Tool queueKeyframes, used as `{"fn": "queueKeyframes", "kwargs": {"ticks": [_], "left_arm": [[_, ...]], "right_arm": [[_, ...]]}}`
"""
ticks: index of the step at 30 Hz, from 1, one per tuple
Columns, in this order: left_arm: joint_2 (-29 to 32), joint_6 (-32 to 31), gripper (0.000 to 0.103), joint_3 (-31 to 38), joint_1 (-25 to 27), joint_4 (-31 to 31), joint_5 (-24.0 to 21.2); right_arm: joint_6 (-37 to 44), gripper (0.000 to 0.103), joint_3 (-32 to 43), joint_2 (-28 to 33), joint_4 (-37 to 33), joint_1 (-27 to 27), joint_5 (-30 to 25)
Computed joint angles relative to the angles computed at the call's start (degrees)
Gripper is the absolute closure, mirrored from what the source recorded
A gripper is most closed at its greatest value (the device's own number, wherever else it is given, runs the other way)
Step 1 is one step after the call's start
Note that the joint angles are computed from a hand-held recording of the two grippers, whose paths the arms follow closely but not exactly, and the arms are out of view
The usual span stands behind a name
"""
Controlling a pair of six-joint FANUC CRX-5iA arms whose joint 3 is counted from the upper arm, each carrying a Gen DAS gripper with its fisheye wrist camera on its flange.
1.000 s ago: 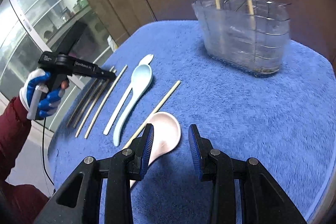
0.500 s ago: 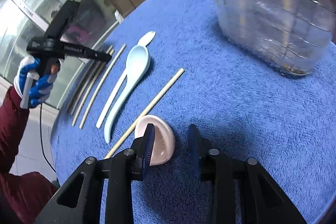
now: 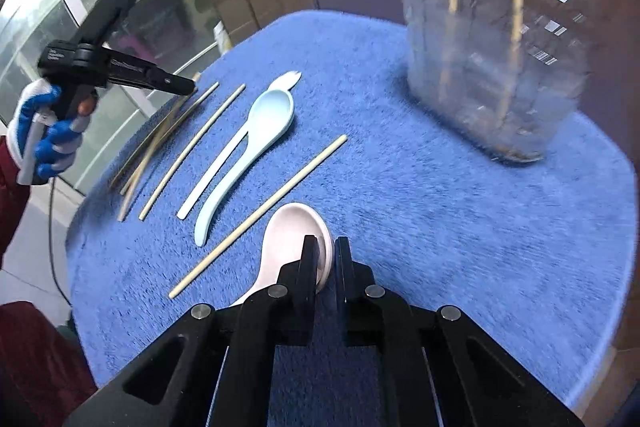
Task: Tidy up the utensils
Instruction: 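Grasp the pink spoon with the right tool while the left tool grasps a chopstick, then carry the pink spoon and chopstick to the clear holder and release both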
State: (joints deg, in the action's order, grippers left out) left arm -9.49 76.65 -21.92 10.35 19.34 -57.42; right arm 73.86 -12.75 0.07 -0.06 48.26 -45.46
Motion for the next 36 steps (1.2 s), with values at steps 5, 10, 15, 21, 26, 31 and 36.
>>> {"fn": "queueKeyframes", "kwargs": {"ticks": [5,10,15,21,26,31,36], "left_arm": [[-8.66,-5.26,0.098,-4.59,-0.48,7.78,6.14],[-11.31,-7.5,0.098,-3.49,-4.8,13.85,11.82],[-9.68,-9.55,0.098,-0.82,-10.76,22.07,21.09],[-4.11,-6.59,0.098,3.79,-18.21,24.63,33.44],[2.29,4.96,0.098,9.08,-21.56,14.34,40.44],[7.23,14.0,0.098,12.44,-23.3,5.51,46.2],[11.46,38.37,0.098,19.86,-25.43,-21.5,45.76]], "right_arm": [[-19.65,0.096,-9.35,-6.47,19.89,4.84,4.95],[-42.39,0.096,-14.55,-10.47,46.92,4.8,4.31],[-57.87,0.096,-13.73,-9.41,68.42,1.24,1.1],[-70.12,0.096,-10.81,-4.22,84.69,-4.04,-0.79],[-75.36,0.096,-11.38,-1.22,90.52,-6.86,-0.66],[-78.61,0.096,-12.16,1.07,94.94,-8.84,-0.31],[-80.73,0.096,-12.77,2.64,96.94,-10.47,0.13]]}}
